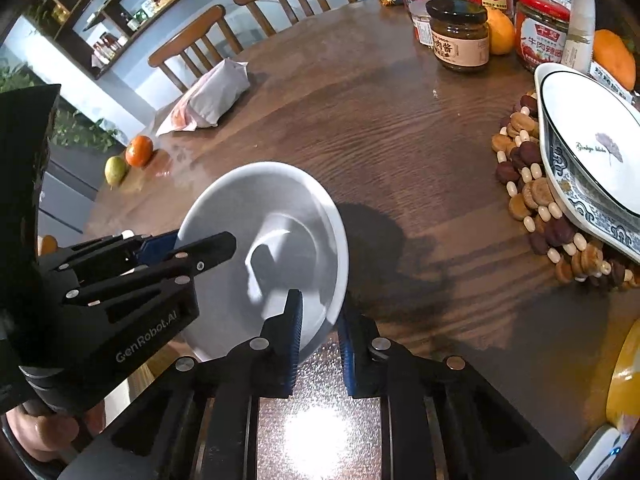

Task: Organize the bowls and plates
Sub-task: 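Lift the white round bowl with both grippers and carry it over the large bowl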

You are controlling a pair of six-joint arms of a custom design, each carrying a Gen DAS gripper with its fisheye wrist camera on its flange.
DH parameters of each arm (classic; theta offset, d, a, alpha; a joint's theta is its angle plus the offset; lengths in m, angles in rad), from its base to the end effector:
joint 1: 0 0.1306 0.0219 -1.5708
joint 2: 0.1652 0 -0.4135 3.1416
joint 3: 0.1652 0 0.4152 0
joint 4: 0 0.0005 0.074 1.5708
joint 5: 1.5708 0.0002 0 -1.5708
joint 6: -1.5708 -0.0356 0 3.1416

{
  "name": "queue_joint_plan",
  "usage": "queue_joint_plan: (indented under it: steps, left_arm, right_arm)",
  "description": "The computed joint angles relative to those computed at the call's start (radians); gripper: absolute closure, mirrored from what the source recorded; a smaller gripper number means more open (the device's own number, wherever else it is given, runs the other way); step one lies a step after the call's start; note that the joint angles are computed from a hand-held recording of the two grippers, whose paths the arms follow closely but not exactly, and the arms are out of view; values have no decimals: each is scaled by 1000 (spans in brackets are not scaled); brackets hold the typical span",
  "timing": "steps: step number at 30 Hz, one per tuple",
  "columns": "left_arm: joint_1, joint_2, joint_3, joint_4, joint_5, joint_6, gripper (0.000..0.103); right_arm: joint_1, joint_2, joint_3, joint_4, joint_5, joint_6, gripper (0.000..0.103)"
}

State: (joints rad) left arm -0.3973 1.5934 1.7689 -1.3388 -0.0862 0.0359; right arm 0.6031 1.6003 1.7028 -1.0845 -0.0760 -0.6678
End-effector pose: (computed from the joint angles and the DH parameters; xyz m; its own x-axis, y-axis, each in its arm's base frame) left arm 0.5092 -0.2109 0.5087 -0.8588 0.3216 -0.3989 0.3234 0.9440 0.0648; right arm 0.4728 0.3283 0.4876 -0.9095 0.1234 -0.3970 -0.0472 0.9181 0.3935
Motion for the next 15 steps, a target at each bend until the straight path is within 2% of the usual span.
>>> queue_joint_plan:
  steps: [15]
  left_arm:
    - [-12,-177,-81,72,-22,-1,83]
  right_arm:
    - [66,-121,-41,57,79,12,85]
